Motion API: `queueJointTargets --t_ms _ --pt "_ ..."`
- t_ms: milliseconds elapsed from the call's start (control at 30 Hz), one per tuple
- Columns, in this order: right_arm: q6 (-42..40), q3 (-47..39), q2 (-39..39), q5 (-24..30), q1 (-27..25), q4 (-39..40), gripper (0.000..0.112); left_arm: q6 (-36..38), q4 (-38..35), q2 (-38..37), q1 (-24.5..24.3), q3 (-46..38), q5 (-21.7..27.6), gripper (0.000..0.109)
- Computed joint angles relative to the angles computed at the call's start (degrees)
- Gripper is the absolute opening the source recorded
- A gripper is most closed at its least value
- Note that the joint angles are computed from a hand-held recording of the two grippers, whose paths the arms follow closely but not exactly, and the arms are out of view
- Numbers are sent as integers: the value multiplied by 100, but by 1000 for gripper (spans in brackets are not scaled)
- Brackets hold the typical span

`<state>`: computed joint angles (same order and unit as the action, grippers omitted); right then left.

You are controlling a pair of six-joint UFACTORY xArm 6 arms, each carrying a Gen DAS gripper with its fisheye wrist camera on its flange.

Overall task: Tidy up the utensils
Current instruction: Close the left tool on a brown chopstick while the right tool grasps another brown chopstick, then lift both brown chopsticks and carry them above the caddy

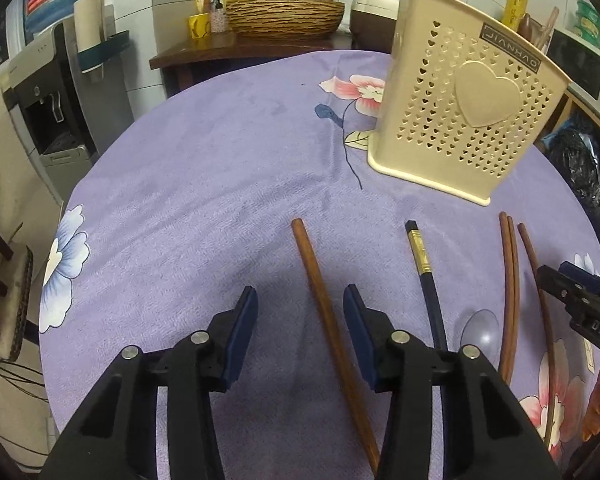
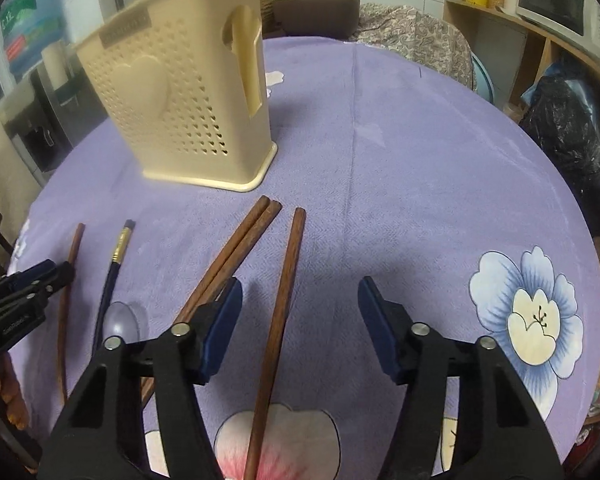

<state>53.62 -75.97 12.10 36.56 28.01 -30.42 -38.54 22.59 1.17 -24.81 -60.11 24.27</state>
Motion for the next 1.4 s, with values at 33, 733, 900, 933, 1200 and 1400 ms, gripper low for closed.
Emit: queueJointTargets --t_ms 33,733,900,933,1200,1400 --pt "59 -59 53 68 17 -68 55 -79 84 11 -9 -26 52 43" --pt "357 -885 738 209 -96 -414 11 -135 166 600 -101 -857 508 11" --pt "391 -837 710 128 -95 -381 10 -173 243 682 -132 -948 503 10" --pt "394 -820 702 99 -105 -370 10 -166 239 693 -134 -962 500 10" --pt "494 -633 600 -219 -167 -369 9 -51 85 723 -120 -999 385 10" --pt "659 -144 179 -823 -249 -402 9 45 -6 503 -94 -844 23 9"
